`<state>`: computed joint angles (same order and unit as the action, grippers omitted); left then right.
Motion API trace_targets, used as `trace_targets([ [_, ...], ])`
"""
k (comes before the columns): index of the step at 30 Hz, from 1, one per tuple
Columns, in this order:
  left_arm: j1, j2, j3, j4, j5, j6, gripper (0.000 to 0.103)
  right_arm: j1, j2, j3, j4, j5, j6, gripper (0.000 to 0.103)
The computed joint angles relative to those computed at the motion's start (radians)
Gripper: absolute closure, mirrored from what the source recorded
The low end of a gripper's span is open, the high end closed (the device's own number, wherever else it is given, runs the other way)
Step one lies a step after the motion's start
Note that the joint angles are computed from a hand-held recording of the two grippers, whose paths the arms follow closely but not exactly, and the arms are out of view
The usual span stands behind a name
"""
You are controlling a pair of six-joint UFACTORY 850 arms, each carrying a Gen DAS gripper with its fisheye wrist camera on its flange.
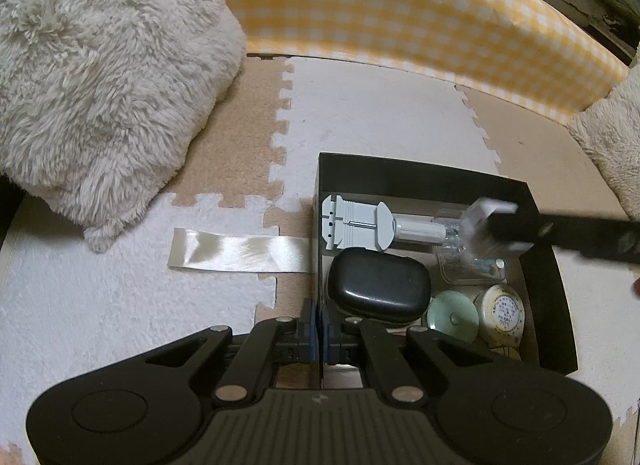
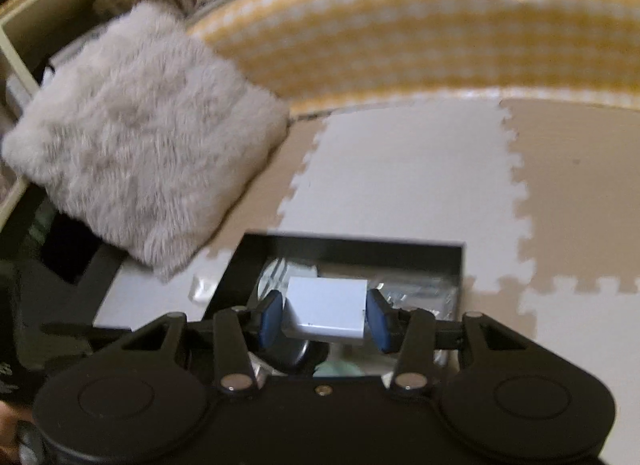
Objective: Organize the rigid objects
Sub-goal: 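Carry the white USB charger into the black box and release it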
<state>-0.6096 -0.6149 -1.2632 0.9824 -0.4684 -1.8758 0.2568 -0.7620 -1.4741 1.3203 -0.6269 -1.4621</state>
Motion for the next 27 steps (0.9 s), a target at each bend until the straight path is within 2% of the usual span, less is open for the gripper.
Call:
trace_targets([
  [7, 0.0, 0.001, 0.001, -0.002, -0.001, 0.002, 0.1, 0.043, -0.03, -0.014, -0.094, 0.111, 0.066, 0.056],
  [10, 0.0, 0.0, 0.0, -0.002, -0.001, 0.003, 0.1, 0.036, -0.039, -0.019, -0.103, 0.102, 0.075, 0.054],
  [11, 0.0, 0.001, 0.001, -0.001, -0.001, 0.002, 0.1, 0.039, -0.043, -0.024, -0.126, 0.104, 0.098, 0.048],
  [13, 0.0, 0.0, 0.001, -0.001, -0.001, 0.002, 0.1, 0.04, -0.044, -0.024, -0.139, 0.098, 0.103, 0.043],
  [22, -0.002, -0.001, -0.002, -0.007, -0.006, 0.01, 0.1, 0.037, -0.027, -0.014, -0.145, 0.097, 0.112, 0.041],
  [24, -0.002, -0.001, -0.002, -0.007, -0.005, 0.01, 0.1, 0.036, -0.023, -0.012, -0.144, 0.092, 0.112, 0.038],
  [27, -0.002, -0.001, -0.002, -0.007, -0.004, 0.008, 0.1, 0.032, -0.008, 0.0, -0.127, 0.084, 0.097, 0.027],
])
